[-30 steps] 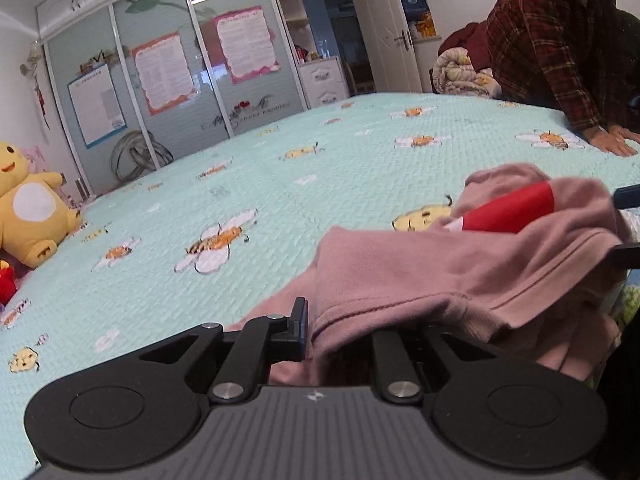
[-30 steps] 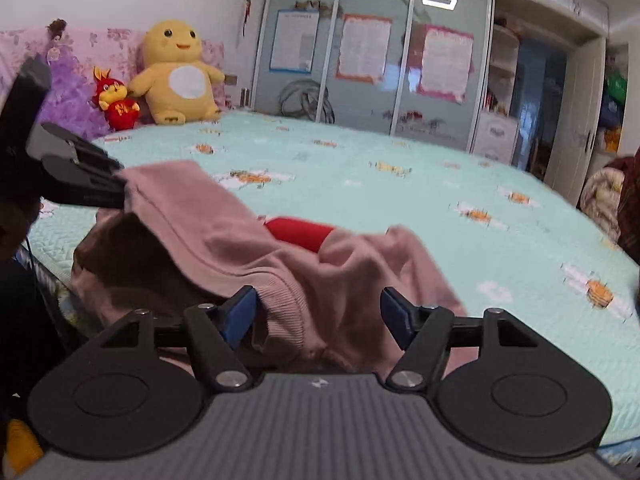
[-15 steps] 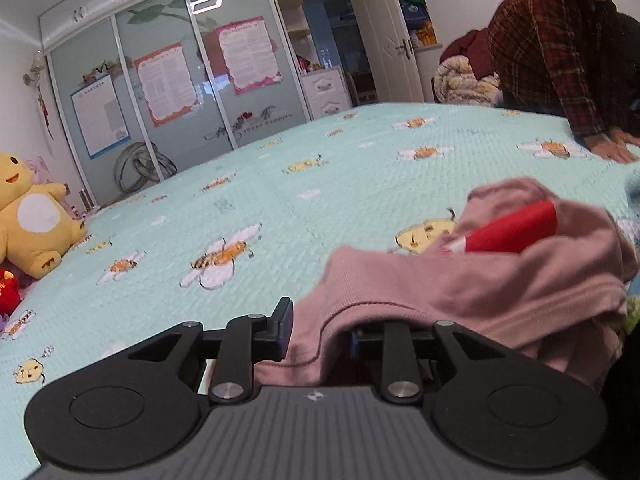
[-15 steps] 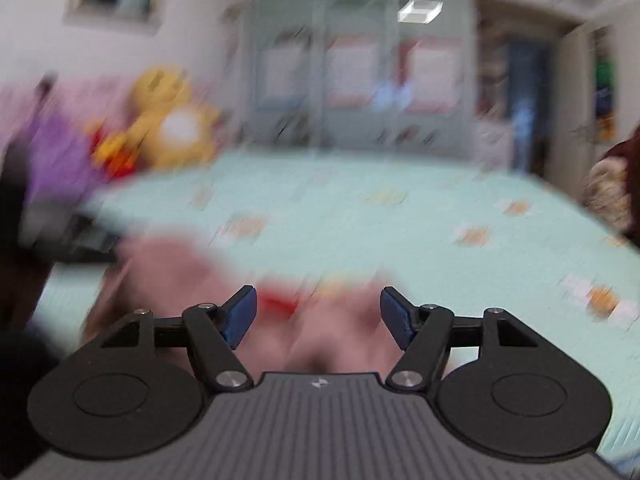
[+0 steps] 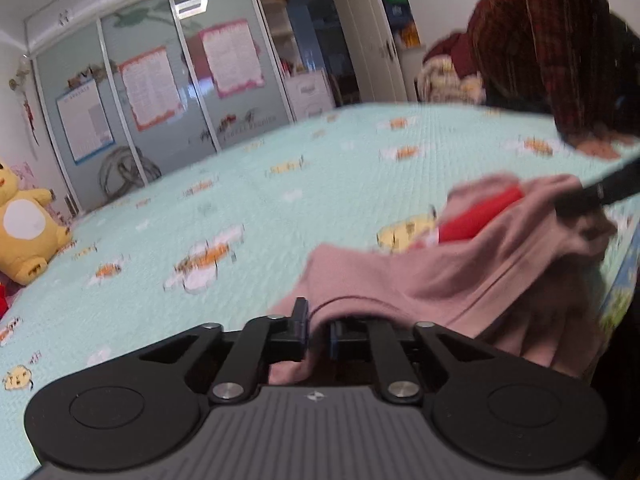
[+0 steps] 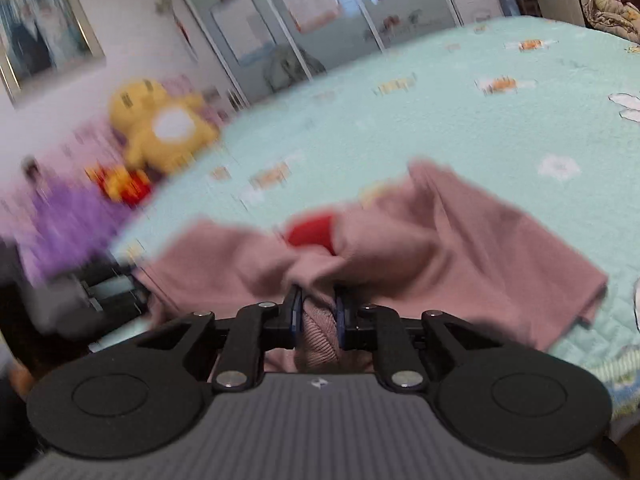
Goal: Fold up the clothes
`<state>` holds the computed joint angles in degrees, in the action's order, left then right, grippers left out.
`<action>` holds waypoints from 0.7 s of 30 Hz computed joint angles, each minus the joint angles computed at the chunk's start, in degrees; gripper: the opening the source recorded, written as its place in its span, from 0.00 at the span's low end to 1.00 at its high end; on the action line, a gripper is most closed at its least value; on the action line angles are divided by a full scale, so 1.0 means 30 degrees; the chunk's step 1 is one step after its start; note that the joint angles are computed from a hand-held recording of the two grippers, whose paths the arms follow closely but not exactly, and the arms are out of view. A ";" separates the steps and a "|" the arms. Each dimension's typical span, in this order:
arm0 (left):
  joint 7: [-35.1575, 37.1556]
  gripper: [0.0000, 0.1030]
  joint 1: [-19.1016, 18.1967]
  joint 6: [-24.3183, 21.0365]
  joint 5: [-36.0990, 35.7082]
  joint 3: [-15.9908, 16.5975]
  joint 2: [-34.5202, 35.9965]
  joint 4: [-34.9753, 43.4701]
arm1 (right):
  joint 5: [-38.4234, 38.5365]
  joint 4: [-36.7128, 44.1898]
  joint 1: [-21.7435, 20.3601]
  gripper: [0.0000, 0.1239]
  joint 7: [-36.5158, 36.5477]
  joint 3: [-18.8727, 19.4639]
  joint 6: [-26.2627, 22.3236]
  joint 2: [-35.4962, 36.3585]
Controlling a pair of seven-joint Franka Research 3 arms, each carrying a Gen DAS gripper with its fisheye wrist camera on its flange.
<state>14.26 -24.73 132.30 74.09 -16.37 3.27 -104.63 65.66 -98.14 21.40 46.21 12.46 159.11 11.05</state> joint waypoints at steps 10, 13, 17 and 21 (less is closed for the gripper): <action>0.2446 0.11 0.0369 0.0259 -0.1836 0.0865 0.2469 0.3707 | -0.1622 0.6854 -0.0372 0.29 0.4163 -0.0342 -0.0442 0.3779; 0.2210 0.19 0.0280 0.0941 -0.2994 0.1181 0.2132 0.2479 | -0.2687 0.5810 -0.0169 0.31 0.5479 -0.0647 0.0636 0.3474; 0.2280 0.42 0.0227 0.1679 -0.2537 0.1054 0.1241 0.0512 | 0.0656 0.1225 -0.1478 0.45 -0.1591 0.1420 0.3586 0.0689; 0.4833 0.44 0.0223 0.1461 -0.2471 0.0927 0.1779 0.0889 | -0.2759 -0.1753 0.0182 0.53 -0.4557 0.0448 0.6230 -0.0442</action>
<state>28.76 -24.06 136.68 66.68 -13.59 8.61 -101.96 57.38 -103.40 21.94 32.53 13.80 177.80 9.73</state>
